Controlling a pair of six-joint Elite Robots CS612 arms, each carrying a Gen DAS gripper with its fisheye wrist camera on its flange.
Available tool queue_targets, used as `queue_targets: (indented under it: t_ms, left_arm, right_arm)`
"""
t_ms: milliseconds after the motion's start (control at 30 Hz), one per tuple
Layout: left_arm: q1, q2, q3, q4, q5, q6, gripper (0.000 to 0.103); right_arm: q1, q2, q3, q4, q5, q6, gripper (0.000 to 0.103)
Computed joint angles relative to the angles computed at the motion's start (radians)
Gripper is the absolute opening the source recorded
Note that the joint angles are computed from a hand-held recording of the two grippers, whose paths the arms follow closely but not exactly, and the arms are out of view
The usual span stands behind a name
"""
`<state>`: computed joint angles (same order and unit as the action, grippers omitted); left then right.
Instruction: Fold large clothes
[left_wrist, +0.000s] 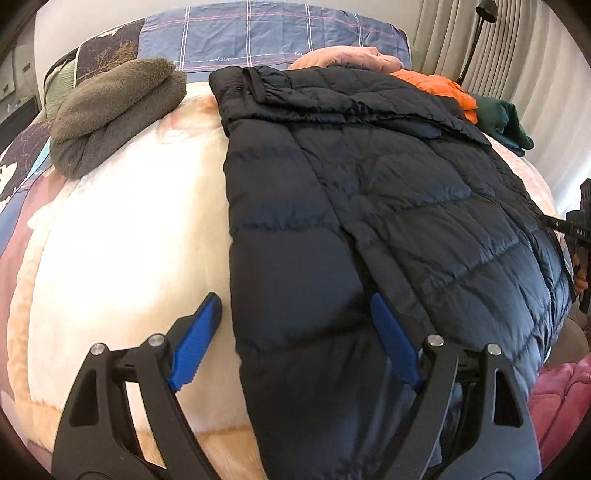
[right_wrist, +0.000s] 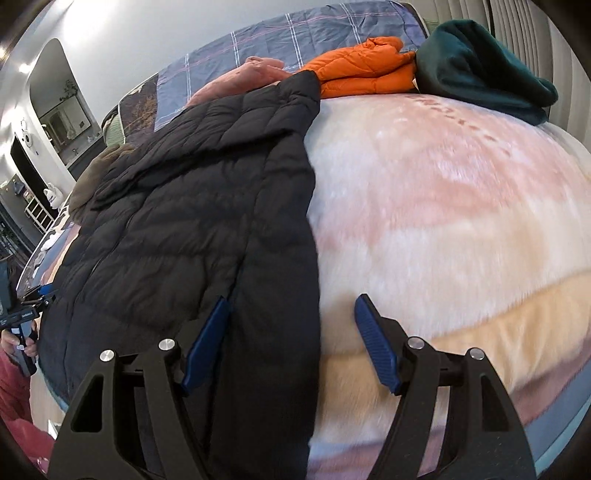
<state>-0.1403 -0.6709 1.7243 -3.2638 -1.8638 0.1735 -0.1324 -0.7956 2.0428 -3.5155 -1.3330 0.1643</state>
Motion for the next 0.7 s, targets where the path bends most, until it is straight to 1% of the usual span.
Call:
queue_targets:
  t_ms: [200, 300, 433, 533, 567, 633, 700]
  left_arm:
    - [0.008, -0.015, 0.048, -0.04, -0.023, -0.007, 0.083]
    - [0.013, -0.014, 0.065, -0.067, -0.059, -0.027, 0.083]
    - [0.024, -0.009, 0.082, -0.108, -0.104, -0.071, 0.082]
    - [0.028, -0.017, 0.101, -0.12, -0.118, -0.073, 0.078]
    - [0.029, -0.02, 0.107, -0.123, -0.121, -0.072, 0.075]
    - [0.029, -0.022, 0.117, -0.135, -0.125, -0.081, 0.071]
    - [0.029, -0.023, 0.124, -0.149, -0.123, -0.089, 0.069]
  right_arm:
    - [-0.012, -0.004, 0.042, -0.063, 0.043, 0.038, 0.071]
    - [-0.018, -0.003, 0.063, -0.1, 0.074, 0.048, 0.07]
    - [-0.024, -0.004, 0.085, -0.132, 0.102, 0.052, 0.063]
    - [-0.04, -0.009, 0.106, -0.145, 0.15, 0.069, 0.056]
    - [-0.049, -0.012, 0.115, -0.137, 0.185, 0.072, 0.053]
    - [-0.053, -0.014, 0.125, -0.126, 0.207, 0.075, 0.052]
    - [-0.053, -0.02, 0.138, -0.1, 0.212, 0.067, 0.052]
